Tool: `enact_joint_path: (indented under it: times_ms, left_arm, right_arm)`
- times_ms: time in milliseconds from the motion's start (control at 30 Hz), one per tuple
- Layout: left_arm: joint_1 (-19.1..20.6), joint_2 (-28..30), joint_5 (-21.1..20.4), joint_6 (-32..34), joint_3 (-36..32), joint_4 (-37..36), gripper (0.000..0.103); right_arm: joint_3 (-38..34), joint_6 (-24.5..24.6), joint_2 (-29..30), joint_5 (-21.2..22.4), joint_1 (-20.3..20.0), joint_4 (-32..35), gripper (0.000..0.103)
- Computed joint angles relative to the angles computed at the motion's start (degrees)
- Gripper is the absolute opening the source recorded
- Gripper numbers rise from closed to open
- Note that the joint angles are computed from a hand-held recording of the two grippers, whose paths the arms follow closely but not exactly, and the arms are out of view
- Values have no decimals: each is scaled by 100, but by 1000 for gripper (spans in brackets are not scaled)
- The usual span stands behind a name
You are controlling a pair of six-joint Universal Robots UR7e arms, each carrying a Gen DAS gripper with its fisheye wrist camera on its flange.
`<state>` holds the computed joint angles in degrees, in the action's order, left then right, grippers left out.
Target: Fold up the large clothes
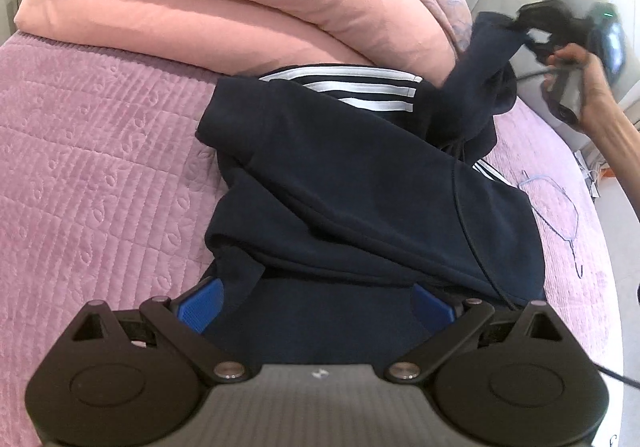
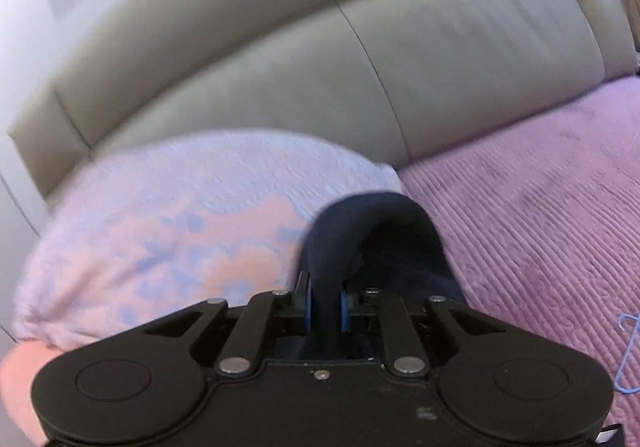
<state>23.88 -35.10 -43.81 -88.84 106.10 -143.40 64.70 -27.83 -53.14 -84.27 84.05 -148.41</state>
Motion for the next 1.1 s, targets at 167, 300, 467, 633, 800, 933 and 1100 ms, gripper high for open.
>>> enact_joint_path:
  times_ms: [167, 300, 467, 633, 800, 933, 1100]
  left_arm:
    - [-32, -51, 53, -96, 58, -57, 101]
    - [-64, -63, 80, -176, 20, 50, 101]
    - [-138, -68, 134, -248, -96, 425, 101]
    - [-246, -148, 284, -411, -61, 495, 101]
    - [-279, -165, 363, -531, -120, 763, 101]
    - [-267, -192, 334, -557, -57, 701, 101]
    - [-290, -283, 407, -695, 28, 820, 101]
  right_arm:
    - [1897, -215, -1461, 1377, -257, -940, 17]
    - [3514, -51, -2923, 1836, -710, -1281, 24]
    - [4538, -1062, -4623, 1312, -1813, 1091, 83]
    - [3943, -2130, -4928, -256, -2220, 3288, 82]
    - [4370, -3784, -5388, 264, -2056, 2266, 82]
    - [4546, -5179, -4949, 436, -1692, 1834, 83]
    - [4686, -5307, -3636, -1942, -887, 555, 56]
